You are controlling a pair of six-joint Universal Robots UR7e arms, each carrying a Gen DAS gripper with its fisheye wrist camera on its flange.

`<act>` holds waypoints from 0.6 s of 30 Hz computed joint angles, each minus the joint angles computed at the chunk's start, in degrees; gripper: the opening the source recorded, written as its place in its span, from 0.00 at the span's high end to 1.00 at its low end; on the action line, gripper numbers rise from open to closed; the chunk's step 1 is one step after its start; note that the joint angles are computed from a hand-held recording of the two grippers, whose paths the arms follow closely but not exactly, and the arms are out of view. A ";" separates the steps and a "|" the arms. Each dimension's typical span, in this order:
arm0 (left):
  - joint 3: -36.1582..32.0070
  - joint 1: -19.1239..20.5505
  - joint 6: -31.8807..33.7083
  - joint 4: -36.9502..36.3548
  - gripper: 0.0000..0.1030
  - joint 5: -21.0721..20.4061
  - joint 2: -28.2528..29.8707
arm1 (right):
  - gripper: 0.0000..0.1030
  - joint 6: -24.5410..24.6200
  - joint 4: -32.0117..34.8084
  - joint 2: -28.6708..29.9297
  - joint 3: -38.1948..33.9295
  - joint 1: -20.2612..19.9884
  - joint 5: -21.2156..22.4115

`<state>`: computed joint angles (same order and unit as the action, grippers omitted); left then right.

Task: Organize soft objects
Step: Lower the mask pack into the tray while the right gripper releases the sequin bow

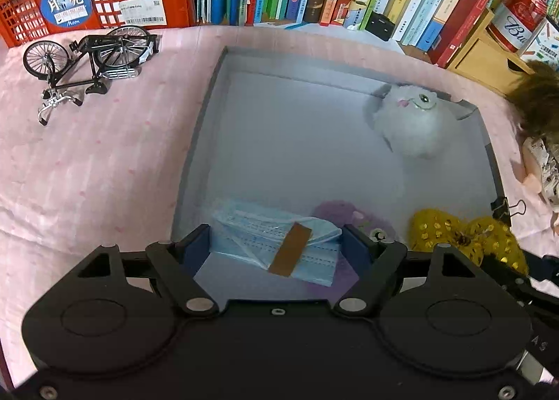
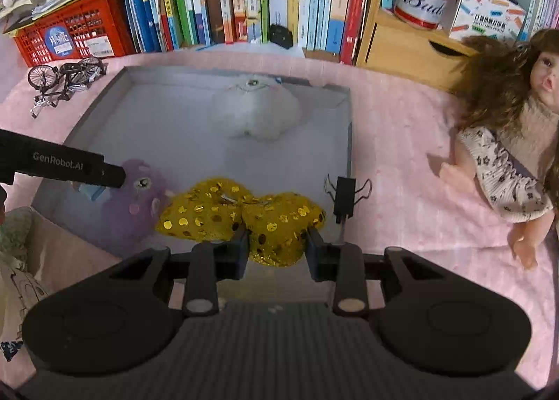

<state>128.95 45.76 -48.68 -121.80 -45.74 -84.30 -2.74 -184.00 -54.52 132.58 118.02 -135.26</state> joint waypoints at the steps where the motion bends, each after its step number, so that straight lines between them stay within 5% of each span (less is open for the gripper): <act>1: -0.08 0.04 0.08 0.02 0.24 -0.08 0.01 | 0.62 0.12 0.12 0.01 0.01 -0.16 0.19; 4: -0.22 0.17 0.44 -0.05 0.24 -0.32 -0.03 | 0.60 0.57 0.74 -0.04 -0.03 -0.58 0.67; 8: -0.30 0.74 0.30 -1.00 0.23 -1.62 -0.35 | 0.41 0.67 0.22 -0.19 0.31 -0.97 1.59; 18: 0.87 -1.91 2.39 -2.37 0.18 -1.23 -2.02 | 0.34 0.79 -0.82 -1.67 1.26 -0.63 2.81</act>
